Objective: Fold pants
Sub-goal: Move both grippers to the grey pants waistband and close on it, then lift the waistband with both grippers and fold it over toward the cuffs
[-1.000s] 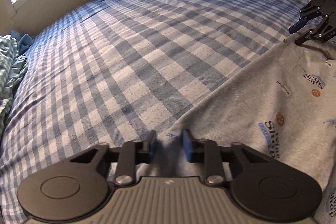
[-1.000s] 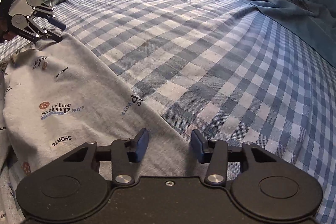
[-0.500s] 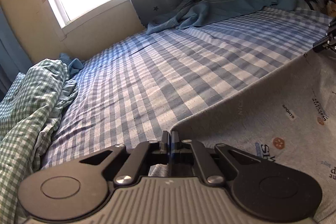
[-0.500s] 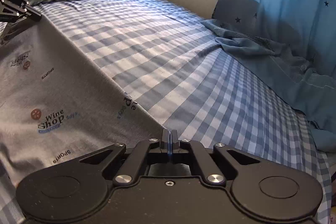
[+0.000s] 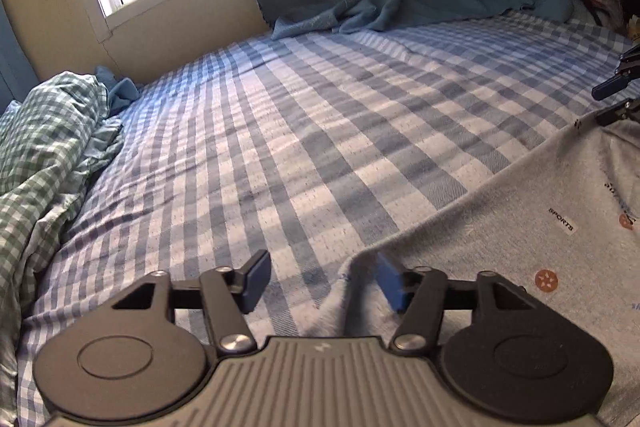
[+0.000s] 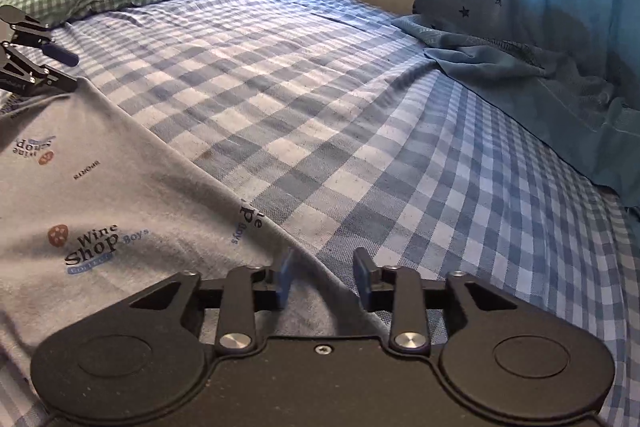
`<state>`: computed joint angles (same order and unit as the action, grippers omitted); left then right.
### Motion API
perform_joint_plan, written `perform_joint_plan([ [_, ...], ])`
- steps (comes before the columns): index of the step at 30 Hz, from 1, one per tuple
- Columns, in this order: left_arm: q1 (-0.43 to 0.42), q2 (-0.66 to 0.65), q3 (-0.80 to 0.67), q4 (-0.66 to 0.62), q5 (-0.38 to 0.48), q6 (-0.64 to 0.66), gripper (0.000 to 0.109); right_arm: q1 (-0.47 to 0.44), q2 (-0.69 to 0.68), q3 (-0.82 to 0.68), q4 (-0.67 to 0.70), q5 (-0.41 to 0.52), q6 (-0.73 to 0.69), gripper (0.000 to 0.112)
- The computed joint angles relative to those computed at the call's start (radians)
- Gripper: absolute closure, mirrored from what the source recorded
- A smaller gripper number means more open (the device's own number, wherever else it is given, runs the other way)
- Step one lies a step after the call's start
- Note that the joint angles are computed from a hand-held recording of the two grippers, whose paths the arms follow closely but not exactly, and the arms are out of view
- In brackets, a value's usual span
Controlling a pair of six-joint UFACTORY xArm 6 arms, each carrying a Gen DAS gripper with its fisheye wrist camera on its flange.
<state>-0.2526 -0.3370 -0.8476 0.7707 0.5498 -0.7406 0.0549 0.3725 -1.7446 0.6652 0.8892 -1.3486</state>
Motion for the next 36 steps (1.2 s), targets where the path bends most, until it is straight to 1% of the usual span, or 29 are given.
perform_joint_plan([
  [1, 0.014, -0.015, 0.016, -0.032, -0.031, 0.052, 0.042, -0.004, 0.016, -0.028, -0.002, 0.036, 0.0, 0.06],
  [2, 0.026, -0.027, 0.029, -0.082, -0.05, 0.113, 0.041, -0.004, 0.029, -0.047, -0.016, 0.053, 0.006, 0.059],
  [4, 0.04, -0.033, 0.038, -0.218, -0.047, 0.251, 0.039, 0.0, 0.058, -0.08, -0.048, 0.07, 0.032, 0.058],
  [5, 0.043, -0.03, 0.036, -0.259, -0.028, 0.287, 0.039, 0.0, 0.076, -0.102, -0.056, 0.083, 0.054, 0.059],
  [6, 0.045, -0.024, 0.031, -0.287, -0.008, 0.312, 0.046, -0.004, 0.091, -0.118, -0.041, 0.094, 0.072, 0.059],
  [7, 0.049, -0.016, 0.027, -0.309, 0.01, 0.323, 0.064, -0.008, 0.103, -0.134, -0.026, 0.108, 0.095, 0.063],
  [8, 0.056, -0.017, 0.032, -0.34, 0.002, 0.328, 0.071, -0.01, 0.11, -0.142, -0.015, 0.122, 0.113, 0.07],
  [9, 0.061, -0.019, 0.036, -0.395, -0.011, 0.342, 0.088, -0.007, 0.103, -0.127, -0.005, 0.116, 0.118, 0.081],
  [10, 0.059, -0.017, 0.032, -0.421, -0.01, 0.333, 0.102, 0.003, 0.082, -0.09, -0.002, 0.084, 0.107, 0.089],
  [11, 0.051, -0.008, 0.018, -0.405, 0.01, 0.308, 0.103, 0.012, 0.062, -0.061, -0.006, 0.067, 0.093, 0.096],
  [12, 0.033, 0.003, 0.0, -0.347, 0.039, 0.254, 0.107, 0.023, 0.043, -0.035, -0.018, 0.047, 0.092, 0.109],
  [13, 0.01, 0.014, -0.02, -0.282, 0.077, 0.203, 0.108, 0.036, 0.018, 0.004, -0.038, 0.003, 0.094, 0.111],
  [15, -0.041, 0.027, -0.057, -0.17, 0.156, 0.12, 0.108, 0.056, -0.034, 0.077, -0.067, -0.073, 0.104, 0.112],
  [16, -0.06, 0.021, -0.064, -0.132, 0.177, 0.089, 0.108, 0.064, -0.071, 0.125, -0.064, -0.117, 0.1, 0.112],
  [19, -0.107, -0.047, -0.048, -0.029, 0.204, 0.017, 0.108, 0.071, -0.219, 0.298, 0.026, -0.235, -0.016, 0.112],
  [22, -0.164, -0.167, 0.003, 0.052, 0.217, -0.008, 0.108, 0.053, -0.394, 0.457, 0.144, -0.272, -0.148, 0.112],
  [24, -0.215, -0.247, 0.039, 0.102, 0.239, -0.016, 0.108, 0.024, -0.523, 0.559, 0.22, -0.251, -0.216, 0.112],
  [27, -0.326, -0.384, 0.105, 0.177, 0.296, -0.032, 0.108, -0.03, -0.728, 0.712, 0.288, -0.21, -0.253, 0.112],
  [29, -0.423, -0.478, 0.153, 0.236, 0.35, -0.026, 0.108, -0.076, -0.873, 0.815, 0.326, -0.169, -0.294, 0.112],
  [30, -0.488, -0.528, 0.178, 0.265, 0.387, -0.021, 0.108, -0.108, -0.962, 0.876, 0.348, -0.139, -0.32, 0.112],
  [31, -0.56, -0.566, 0.195, 0.294, 0.442, -0.025, 0.108, -0.142, -1.033, 0.922, 0.359, -0.103, -0.335, 0.112],
  [33, -0.721, -0.627, 0.224, 0.337, 0.573, -0.023, 0.108, -0.254, -1.174, 1.004, 0.383, 0.025, -0.359, 0.112],
  [35, -0.908, -0.645, 0.244, 0.373, 0.736, -0.044, 0.108, -0.377, -1.302, 1.079, 0.395, 0.155, -0.392, 0.112],
  [36, -0.98, -0.651, 0.255, 0.377, 0.794, -0.058, 0.108, -0.443, -1.361, 1.115, 0.401, 0.223, -0.415, 0.112],
])
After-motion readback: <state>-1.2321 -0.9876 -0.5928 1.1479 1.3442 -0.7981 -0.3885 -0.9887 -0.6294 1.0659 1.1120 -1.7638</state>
